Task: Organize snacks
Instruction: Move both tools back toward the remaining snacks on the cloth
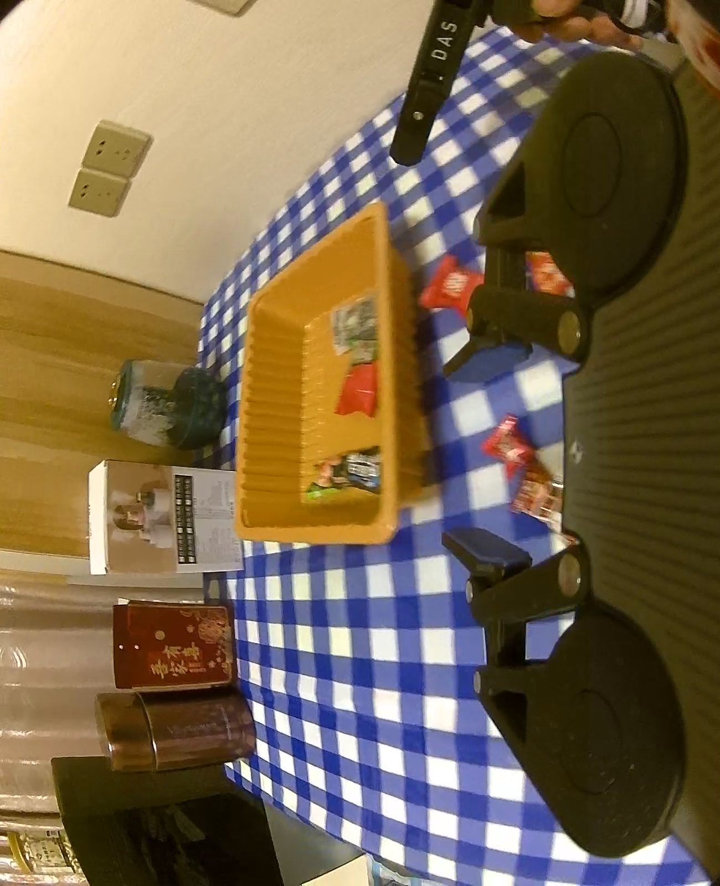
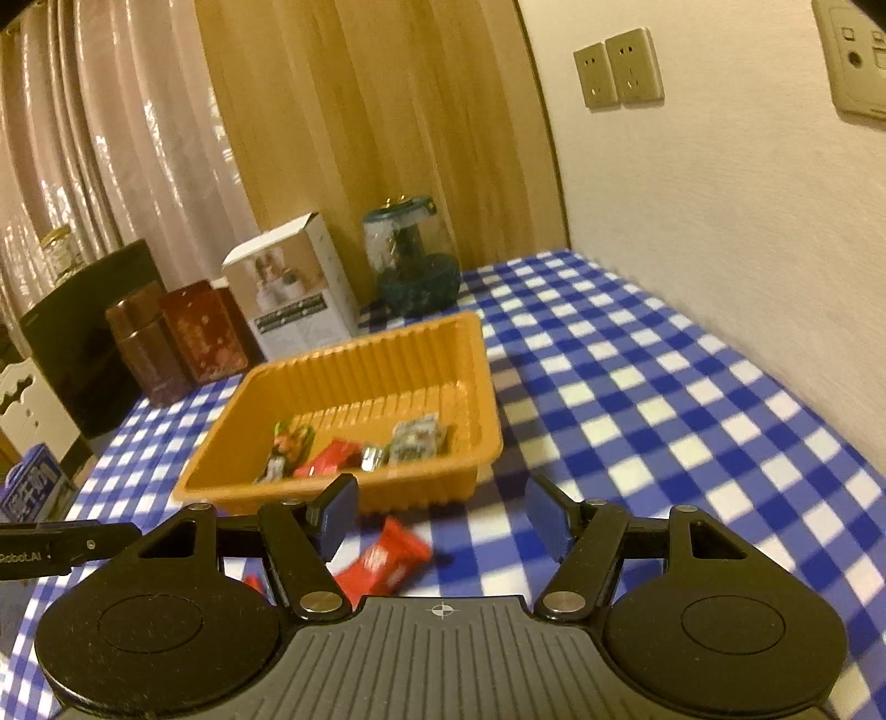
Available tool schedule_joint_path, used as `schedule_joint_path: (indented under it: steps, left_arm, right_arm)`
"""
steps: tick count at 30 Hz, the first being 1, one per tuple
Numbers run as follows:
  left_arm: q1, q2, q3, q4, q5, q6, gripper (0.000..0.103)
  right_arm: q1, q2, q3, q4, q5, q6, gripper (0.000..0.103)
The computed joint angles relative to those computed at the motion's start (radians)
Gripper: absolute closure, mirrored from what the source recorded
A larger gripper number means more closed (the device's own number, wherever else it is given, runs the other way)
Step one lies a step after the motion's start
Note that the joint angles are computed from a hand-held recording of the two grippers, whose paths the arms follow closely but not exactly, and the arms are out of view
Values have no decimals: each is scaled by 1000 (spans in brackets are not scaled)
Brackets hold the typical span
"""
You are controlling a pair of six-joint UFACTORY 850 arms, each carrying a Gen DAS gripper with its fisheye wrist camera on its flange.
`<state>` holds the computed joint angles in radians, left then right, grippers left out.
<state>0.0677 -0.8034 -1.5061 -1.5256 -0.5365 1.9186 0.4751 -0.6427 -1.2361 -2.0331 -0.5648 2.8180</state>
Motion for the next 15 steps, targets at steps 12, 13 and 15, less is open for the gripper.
schedule_joint_path:
  steps: [12,13,15]
  left_arm:
    - [54,59,141,22,-1,88,45]
    - [55,60,147,16,4,96,45]
    - [54,60,154,10,19,114,45]
  right_arm:
    - [64,12,34,38,66,-33,36]
    - [67,6,29,42,70,-46,36]
    - [72,-8,21,41,80,-64,36]
